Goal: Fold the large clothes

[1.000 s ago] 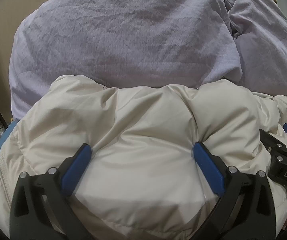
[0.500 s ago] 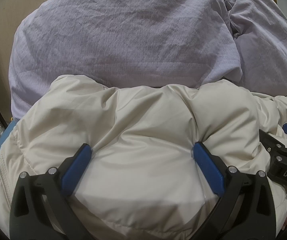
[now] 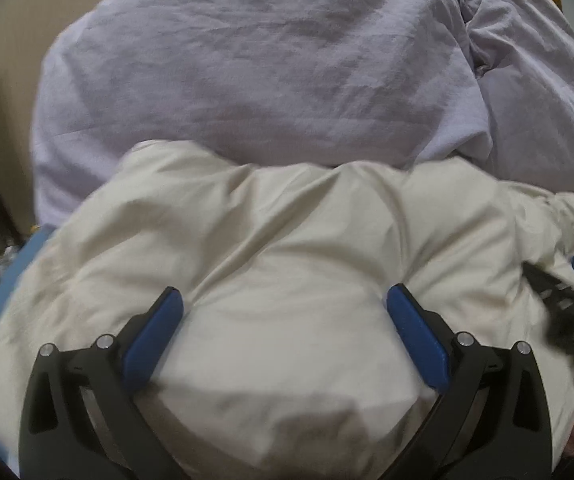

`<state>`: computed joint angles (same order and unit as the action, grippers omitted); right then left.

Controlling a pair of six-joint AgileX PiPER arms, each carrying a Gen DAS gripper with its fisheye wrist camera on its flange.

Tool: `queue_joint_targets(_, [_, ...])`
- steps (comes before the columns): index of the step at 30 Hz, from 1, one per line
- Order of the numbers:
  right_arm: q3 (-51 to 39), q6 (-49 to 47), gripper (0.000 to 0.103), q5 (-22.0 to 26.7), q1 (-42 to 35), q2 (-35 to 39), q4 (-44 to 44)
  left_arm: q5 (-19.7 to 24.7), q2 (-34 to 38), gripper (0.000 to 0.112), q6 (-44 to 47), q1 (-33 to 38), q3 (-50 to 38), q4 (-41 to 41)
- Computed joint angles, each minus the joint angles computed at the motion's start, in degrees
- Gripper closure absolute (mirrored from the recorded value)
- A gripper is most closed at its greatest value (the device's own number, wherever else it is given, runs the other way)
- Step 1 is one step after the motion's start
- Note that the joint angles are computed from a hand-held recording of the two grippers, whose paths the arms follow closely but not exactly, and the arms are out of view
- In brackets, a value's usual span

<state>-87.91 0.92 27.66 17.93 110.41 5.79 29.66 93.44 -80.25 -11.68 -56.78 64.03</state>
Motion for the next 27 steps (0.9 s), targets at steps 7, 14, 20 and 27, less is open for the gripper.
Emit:
queue_joint_targets(7, [20.7,1.9,0.002,-1.8,-7.1,-20.9,-1.8,6.0,-20.3,0.011,4.4,-2.1,14.7,-5.3])
queue_joint_targets(14, [25.1,-13.8,0.002,8.8,-27.6,-25.7,19.7,7.0,-36.2,0.011,18.4,6.6,23.8,-19.7])
queue_joint_targets(20, [25.2,-24.2,0.002,17.0,-36.3,-20.9,35.4,0.5,-35.4,0.011,41.9,21.8,24.9,-43.7])
queue_joint_targets(27, [23.6,-26.9,0.002,16.3,-34.3,-17.3,39.6,-5.2,-28.2,0.012,48.3,25.6,22.7,-52.2])
